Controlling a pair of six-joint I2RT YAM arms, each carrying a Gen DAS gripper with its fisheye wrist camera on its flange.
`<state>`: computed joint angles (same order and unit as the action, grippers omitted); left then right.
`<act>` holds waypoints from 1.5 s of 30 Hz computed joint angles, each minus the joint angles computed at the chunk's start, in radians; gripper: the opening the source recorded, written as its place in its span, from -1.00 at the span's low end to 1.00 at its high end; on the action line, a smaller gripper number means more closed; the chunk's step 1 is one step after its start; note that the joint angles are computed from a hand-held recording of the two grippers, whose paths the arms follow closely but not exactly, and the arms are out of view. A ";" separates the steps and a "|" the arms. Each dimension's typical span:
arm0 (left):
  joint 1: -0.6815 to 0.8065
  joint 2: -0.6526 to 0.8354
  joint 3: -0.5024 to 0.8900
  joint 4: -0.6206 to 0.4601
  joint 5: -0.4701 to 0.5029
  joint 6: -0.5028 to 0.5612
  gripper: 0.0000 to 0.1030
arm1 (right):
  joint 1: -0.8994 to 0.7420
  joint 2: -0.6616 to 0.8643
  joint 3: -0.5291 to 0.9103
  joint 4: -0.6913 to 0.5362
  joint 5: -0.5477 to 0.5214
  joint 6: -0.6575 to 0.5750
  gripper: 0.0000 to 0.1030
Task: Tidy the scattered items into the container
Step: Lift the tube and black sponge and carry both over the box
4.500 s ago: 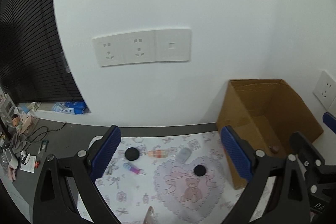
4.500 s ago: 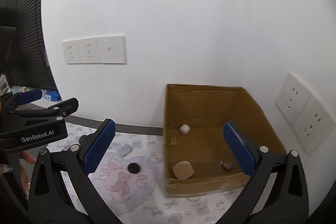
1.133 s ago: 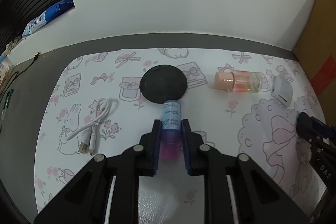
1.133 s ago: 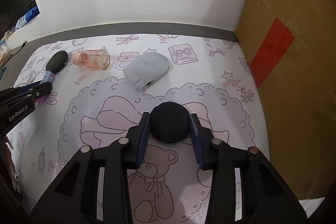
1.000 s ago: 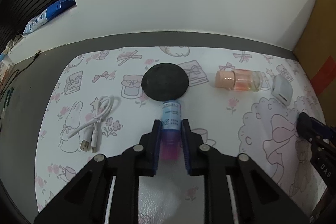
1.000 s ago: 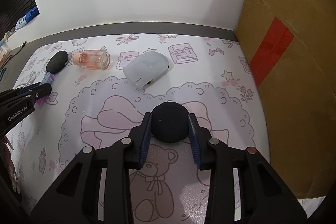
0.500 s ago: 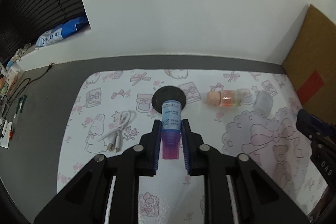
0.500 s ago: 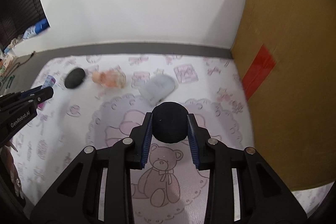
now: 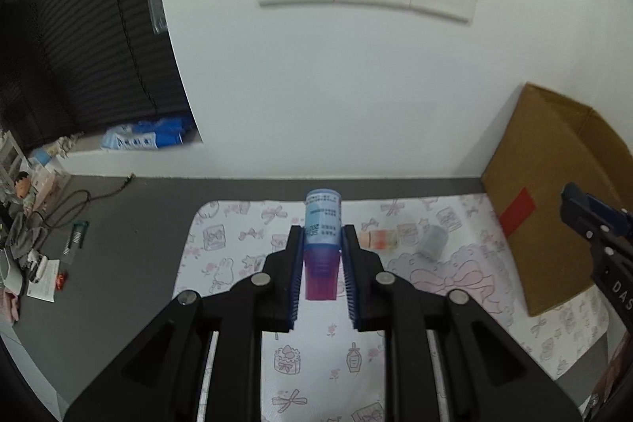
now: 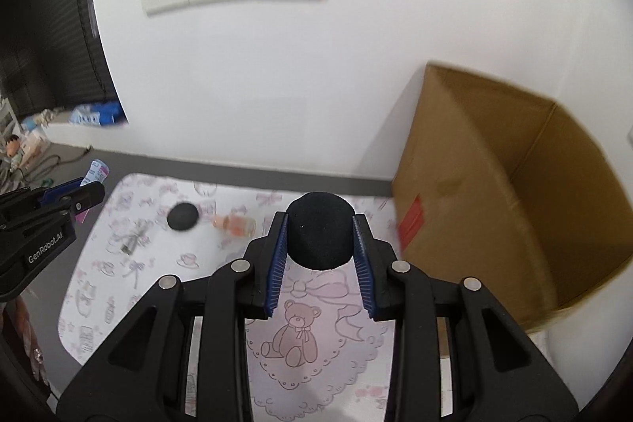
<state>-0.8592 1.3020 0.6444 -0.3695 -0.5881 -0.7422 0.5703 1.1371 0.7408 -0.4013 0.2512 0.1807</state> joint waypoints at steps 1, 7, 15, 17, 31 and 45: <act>-0.018 -0.029 0.017 -0.043 -0.020 -0.012 -0.63 | 0.000 -0.017 0.018 -0.023 0.006 -0.004 -0.36; -0.130 -0.145 0.119 -0.248 -0.138 -0.083 -0.63 | 0.045 -0.119 0.133 -0.162 0.058 -0.016 -0.36; -0.276 -0.185 0.239 -0.418 -0.265 -0.168 -0.63 | 0.121 -0.219 0.259 -0.313 0.128 -0.020 -0.36; -0.296 -0.187 0.251 -0.433 -0.282 -0.178 -0.63 | 0.142 -0.232 0.274 -0.338 0.147 -0.015 -0.36; -0.342 -0.205 0.265 -0.442 -0.305 -0.167 -0.63 | 0.276 -0.269 0.315 -0.439 0.280 0.060 -0.36; -0.380 0.178 0.555 -0.407 -0.319 -0.207 -0.63 | -0.255 -0.389 0.245 -0.377 -0.159 -0.235 -0.36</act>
<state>-1.2389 1.4799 1.1995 -0.7768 -0.9073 -0.9489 0.3151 0.7480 0.9855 -0.7778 0.0923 -0.0548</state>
